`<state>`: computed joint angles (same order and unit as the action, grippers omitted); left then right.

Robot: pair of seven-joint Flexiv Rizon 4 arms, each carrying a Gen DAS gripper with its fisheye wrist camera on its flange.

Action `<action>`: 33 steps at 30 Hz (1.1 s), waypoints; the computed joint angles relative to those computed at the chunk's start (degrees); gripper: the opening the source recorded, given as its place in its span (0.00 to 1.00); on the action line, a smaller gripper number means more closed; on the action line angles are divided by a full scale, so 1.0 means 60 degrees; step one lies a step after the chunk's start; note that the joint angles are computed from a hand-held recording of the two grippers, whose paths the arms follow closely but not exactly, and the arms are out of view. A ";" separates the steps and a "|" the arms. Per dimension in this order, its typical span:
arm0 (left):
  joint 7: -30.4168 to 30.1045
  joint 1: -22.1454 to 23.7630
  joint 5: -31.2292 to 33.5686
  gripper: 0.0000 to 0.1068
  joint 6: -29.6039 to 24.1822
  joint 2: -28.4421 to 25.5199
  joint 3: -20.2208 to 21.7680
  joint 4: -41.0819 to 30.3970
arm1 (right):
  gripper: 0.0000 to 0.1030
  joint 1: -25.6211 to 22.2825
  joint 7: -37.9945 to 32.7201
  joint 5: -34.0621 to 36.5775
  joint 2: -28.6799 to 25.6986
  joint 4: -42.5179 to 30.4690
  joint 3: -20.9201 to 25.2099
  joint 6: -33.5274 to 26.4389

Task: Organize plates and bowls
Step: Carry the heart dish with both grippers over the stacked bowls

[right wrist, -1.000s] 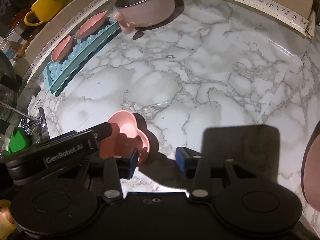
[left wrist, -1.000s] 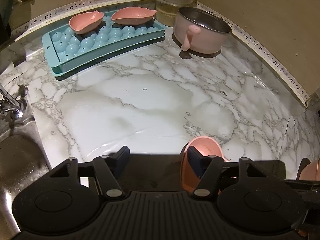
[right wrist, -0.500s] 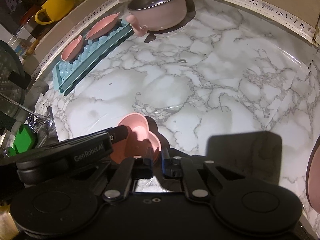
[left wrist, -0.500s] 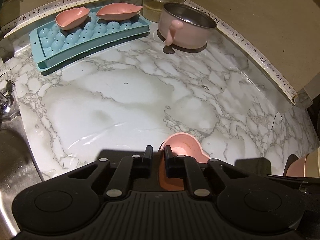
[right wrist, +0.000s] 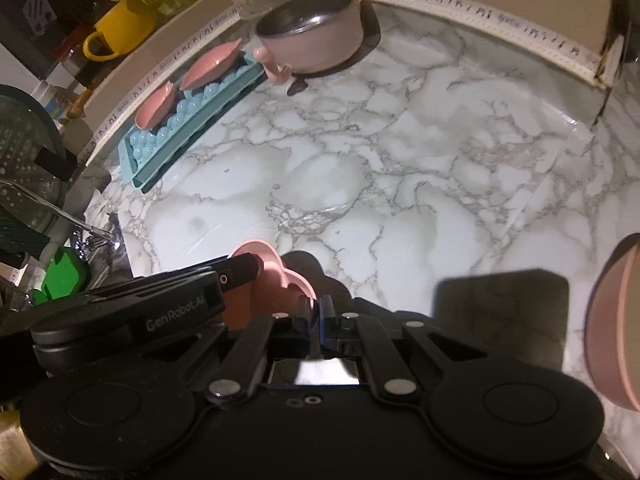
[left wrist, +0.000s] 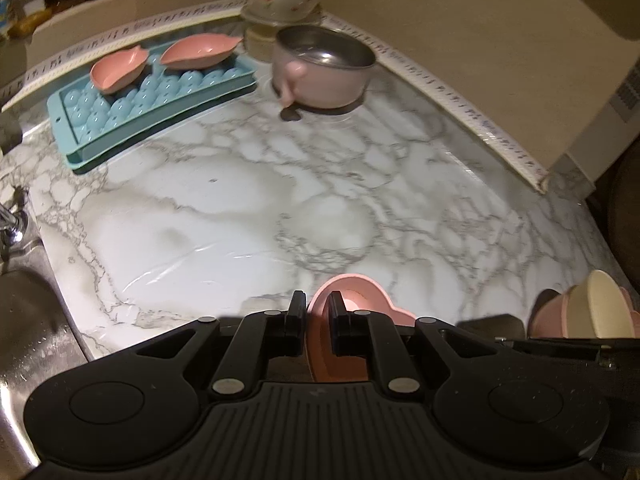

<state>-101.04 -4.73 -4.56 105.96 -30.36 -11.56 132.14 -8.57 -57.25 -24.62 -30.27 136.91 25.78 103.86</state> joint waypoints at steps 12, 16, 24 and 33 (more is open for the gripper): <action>0.0193 -0.1315 -0.0250 0.11 -0.0335 0.0891 0.0513 -0.0148 | 0.02 -0.2893 0.0248 -0.1350 0.0685 0.0517 0.1580 0.0100; 0.0356 -0.1860 -0.0398 0.11 -0.0545 0.0992 0.0752 -0.0394 | 0.02 -0.3779 0.0494 -0.2117 0.0794 0.0665 0.1834 0.0246; 0.0662 -0.2798 -0.0603 0.11 -0.0899 0.0898 0.1075 -0.1087 | 0.02 -0.5476 0.1173 -0.3887 0.0937 0.0861 0.2021 0.0570; 0.0869 -0.3683 -0.0660 0.11 -0.1440 0.0428 0.1306 -0.2127 | 0.02 -0.7150 0.2309 -0.6215 0.0846 0.0748 0.1782 0.0812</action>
<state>-95.83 -26.83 -8.52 97.33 -27.79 -3.72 119.38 -51.47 -43.40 -61.91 -25.19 141.40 36.48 108.73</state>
